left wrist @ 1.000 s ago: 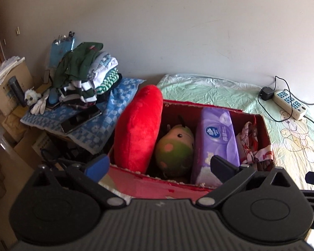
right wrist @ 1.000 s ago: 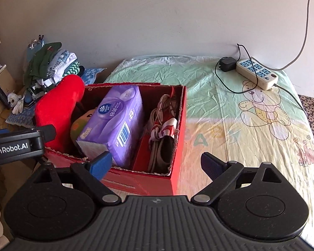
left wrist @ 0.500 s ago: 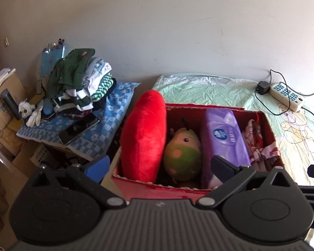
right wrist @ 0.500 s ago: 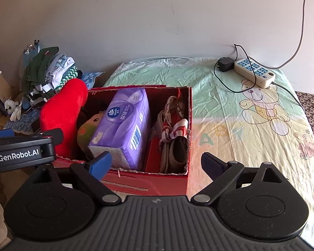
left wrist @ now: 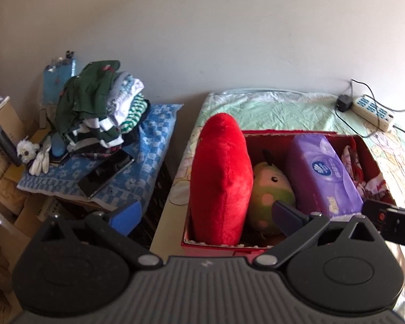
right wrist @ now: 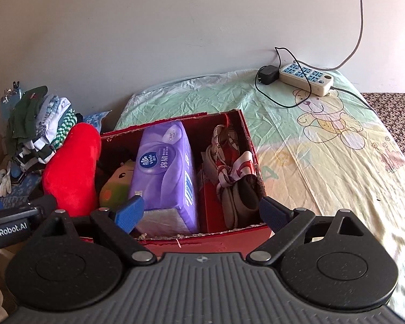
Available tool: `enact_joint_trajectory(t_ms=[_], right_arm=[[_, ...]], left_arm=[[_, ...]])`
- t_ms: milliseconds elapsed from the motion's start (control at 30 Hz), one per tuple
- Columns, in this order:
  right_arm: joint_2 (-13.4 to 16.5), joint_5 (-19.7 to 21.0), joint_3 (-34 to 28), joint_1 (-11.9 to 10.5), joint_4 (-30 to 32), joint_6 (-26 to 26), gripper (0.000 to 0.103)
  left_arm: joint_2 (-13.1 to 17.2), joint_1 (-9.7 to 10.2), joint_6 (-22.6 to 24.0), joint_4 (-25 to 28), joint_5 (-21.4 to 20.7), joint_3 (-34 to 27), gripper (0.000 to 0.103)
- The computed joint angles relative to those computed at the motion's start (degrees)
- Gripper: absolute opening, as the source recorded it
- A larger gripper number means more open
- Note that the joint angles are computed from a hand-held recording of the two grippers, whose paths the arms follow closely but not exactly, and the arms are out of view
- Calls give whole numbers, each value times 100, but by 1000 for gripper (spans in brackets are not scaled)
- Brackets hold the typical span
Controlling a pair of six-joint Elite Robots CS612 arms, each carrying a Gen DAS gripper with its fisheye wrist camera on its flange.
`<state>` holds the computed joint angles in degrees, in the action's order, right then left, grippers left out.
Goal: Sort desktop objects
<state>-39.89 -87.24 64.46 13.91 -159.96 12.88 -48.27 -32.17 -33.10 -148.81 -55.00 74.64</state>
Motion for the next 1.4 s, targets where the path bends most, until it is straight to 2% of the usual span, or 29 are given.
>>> enact_joint_trajectory(t_ms=[200, 333, 433, 533, 800, 1100, 1400], right_arm=[[70, -191, -149, 107, 61, -75, 95], [149, -293, -291, 152, -34, -328, 95], [187, -350, -337, 159, -188, -382, 95], [219, -192, -398, 124, -107, -280, 97], [397, -349, -691, 111, -48, -224, 97], [472, -310, -847, 112, 409, -100, 97], [380, -260, -723, 129, 525, -188, 97]], left_arm=[[-3, 28, 75, -53, -49, 16, 102], [32, 77, -78, 52, -118, -84, 102], [78, 100, 35, 25, -125, -146, 102], [147, 119, 107, 6, -183, -240, 102], [362, 161, 287, 88, -230, -544, 102], [425, 239, 103, 328, -607, -623, 102], [293, 210, -146, 419, -619, -415, 102]])
